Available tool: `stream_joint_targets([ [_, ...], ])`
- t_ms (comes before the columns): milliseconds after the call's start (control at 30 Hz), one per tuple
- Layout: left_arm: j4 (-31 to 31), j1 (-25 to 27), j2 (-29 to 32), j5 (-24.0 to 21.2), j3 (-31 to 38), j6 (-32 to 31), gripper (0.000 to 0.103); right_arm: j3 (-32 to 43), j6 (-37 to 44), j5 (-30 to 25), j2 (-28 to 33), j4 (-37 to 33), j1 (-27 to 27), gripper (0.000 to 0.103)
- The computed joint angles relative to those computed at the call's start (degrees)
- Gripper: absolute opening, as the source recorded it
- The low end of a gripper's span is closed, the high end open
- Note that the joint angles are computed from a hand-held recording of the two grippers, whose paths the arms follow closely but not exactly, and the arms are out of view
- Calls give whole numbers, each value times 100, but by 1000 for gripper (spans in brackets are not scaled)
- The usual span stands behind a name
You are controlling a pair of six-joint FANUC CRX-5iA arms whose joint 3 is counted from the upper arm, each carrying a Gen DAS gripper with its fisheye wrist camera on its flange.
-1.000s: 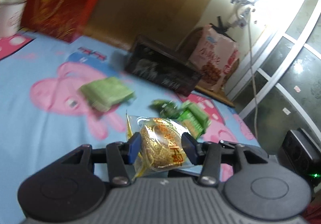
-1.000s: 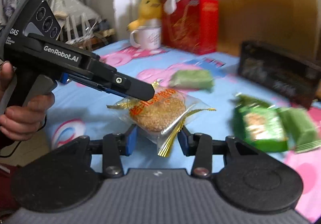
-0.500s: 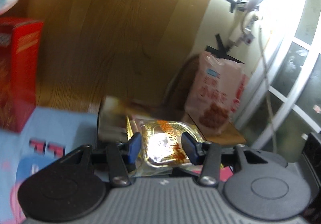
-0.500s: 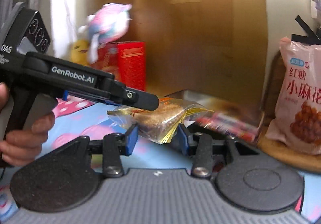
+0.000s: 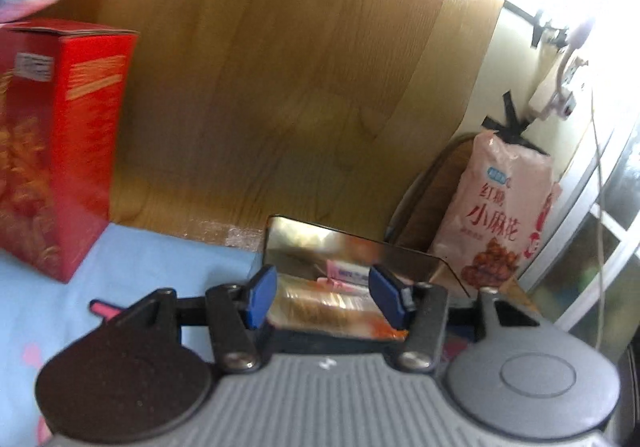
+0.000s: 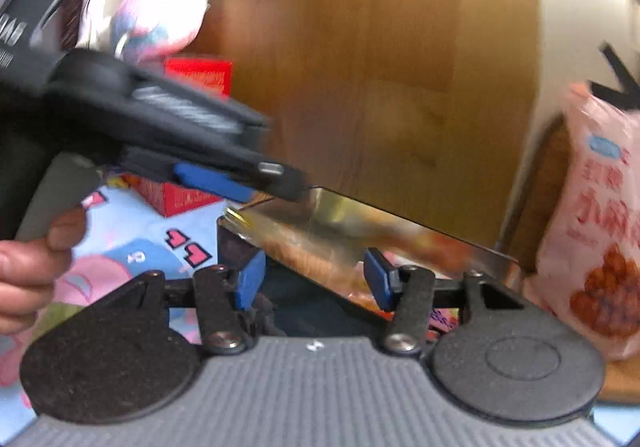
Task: Organize snacks
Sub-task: 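Lower the mooncake into the black tin box and open both tools, then close both tools together on the green cracker pack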
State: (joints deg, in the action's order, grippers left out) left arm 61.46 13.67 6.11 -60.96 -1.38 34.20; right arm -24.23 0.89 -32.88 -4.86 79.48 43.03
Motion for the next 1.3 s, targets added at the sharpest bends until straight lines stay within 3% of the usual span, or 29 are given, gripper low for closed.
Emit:
stream_joint_targets([
  [133, 64, 362, -281, -565, -363, -119, 52, -678, -829, -396, -736, 57, 141, 57],
  [267, -157, 527, -661, -1181, -859, -365, 52, -1072, -1259, -1108, -1183, -435, 511, 57],
  [367, -442, 518, -984, -1419, -1239, -640, 50, -1091, -1320, -1138, -1377, -1405, 650, 54],
  [467, -755, 509, -1328, -1479, -1579, -903, 49, -1014, -943, -868, -1454, -2305, 782, 44],
  [533, -901, 551, -1571, -1397, -1785, -1107, 44, -1156, -1096, -521, -1559, -2297, 850, 44],
  [600, -1012, 681, -1738, -1408, -1902, -1197, 39, -1143, -1162, -790, -1497, -2089, 1118, 44],
  [700, -935, 1053, -1721, -1796, -1953, -1130, 34, -1141, -1177, -952, -1473, -1978, 1470, 44],
  [867, -925, 1752, -1944, -2076, -2170, -1237, 34, -1182, -1314, -1476, -1425, -1652, 2115, 48],
  [1000, -972, 2321, -2025, -2199, -2232, -1305, 34, -1056, -973, -1897, -1305, -1605, 2517, 52],
  [1100, -946, 2725, -1971, -2258, -2205, -1189, 30, -1158, -1507, -2363, -1280, -979, 2632, 52],
  [1200, -920, 2974, -1678, -2751, -1988, -774, 30, -1311, -1763, -1769, -1488, -603, 2475, 52],
  [1300, -770, 3029, -1458, -3382, -1927, -635, 34, -1242, -1475, -991, -1456, -909, 2242, 51],
])
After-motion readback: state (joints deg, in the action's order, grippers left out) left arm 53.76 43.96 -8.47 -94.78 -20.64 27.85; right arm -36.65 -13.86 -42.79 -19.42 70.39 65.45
